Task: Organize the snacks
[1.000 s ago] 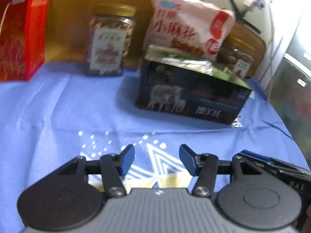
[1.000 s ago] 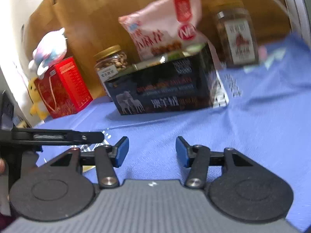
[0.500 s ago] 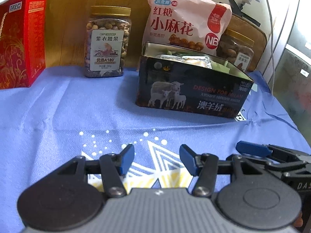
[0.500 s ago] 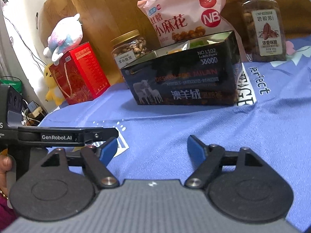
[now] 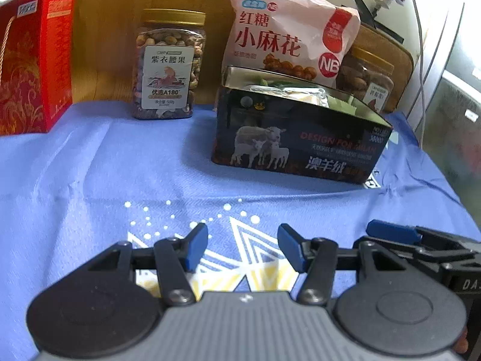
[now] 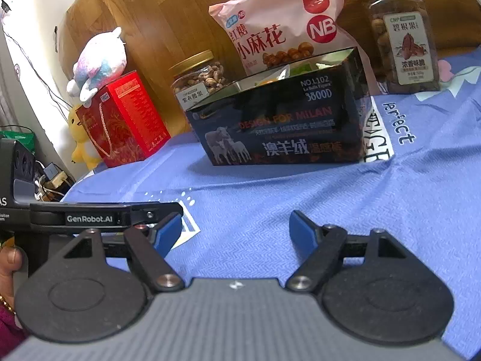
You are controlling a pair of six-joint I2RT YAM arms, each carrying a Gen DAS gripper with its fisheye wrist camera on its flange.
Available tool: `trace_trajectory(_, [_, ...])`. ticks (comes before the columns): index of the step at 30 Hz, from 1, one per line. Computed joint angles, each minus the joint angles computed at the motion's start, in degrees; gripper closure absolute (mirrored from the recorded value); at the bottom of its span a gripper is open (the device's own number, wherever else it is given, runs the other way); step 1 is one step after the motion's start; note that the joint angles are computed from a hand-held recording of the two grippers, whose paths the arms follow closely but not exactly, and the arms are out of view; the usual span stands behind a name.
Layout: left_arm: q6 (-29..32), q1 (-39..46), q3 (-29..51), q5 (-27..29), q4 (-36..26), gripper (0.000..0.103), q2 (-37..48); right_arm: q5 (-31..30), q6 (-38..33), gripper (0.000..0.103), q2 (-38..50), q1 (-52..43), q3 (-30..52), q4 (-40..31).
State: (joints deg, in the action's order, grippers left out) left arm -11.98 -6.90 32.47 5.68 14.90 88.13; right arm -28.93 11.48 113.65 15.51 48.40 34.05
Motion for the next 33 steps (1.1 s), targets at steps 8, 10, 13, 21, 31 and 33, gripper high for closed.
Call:
trace_trajectory(8, [0.6, -1.4, 0.1, -2.5, -0.5, 0.050, -0.2, -0.8, 0.6, 0.022, 0.3, -0.4, 0.2, 0.2])
trace_trajectory(10, [0.9, -1.9, 0.3, -3.4, -0.9, 0.050, -0.1, -0.8, 0.6, 0.022, 0.3, -0.4, 0.2, 0.2])
trace_trajectory(13, [1.3, -2.6, 0.6, -4.6, -1.4, 0.050, 0.0, -1.2, 0.9, 0.022, 0.4, -0.5, 0.3, 0.3])
trace_trajectory(21, [1.3, -3.5, 0.8, -7.0, -2.0, 0.050, -0.1, -1.2, 1.3, 0.022, 0.3, -0.5, 0.0, 0.6])
trace_trajectory(31, [1.5, -4.0, 0.9, -8.2, -2.2, 0.050, 0.0, -1.6, 1.7, 0.022, 0.2, -0.7, -0.2, 0.9])
trace_trajectory(33, [1.6, -4.0, 1.0, -8.2, -2.2, 0.050, 0.0, -1.4, 1.8, 0.022, 0.1, -0.7, -0.4, 1.2])
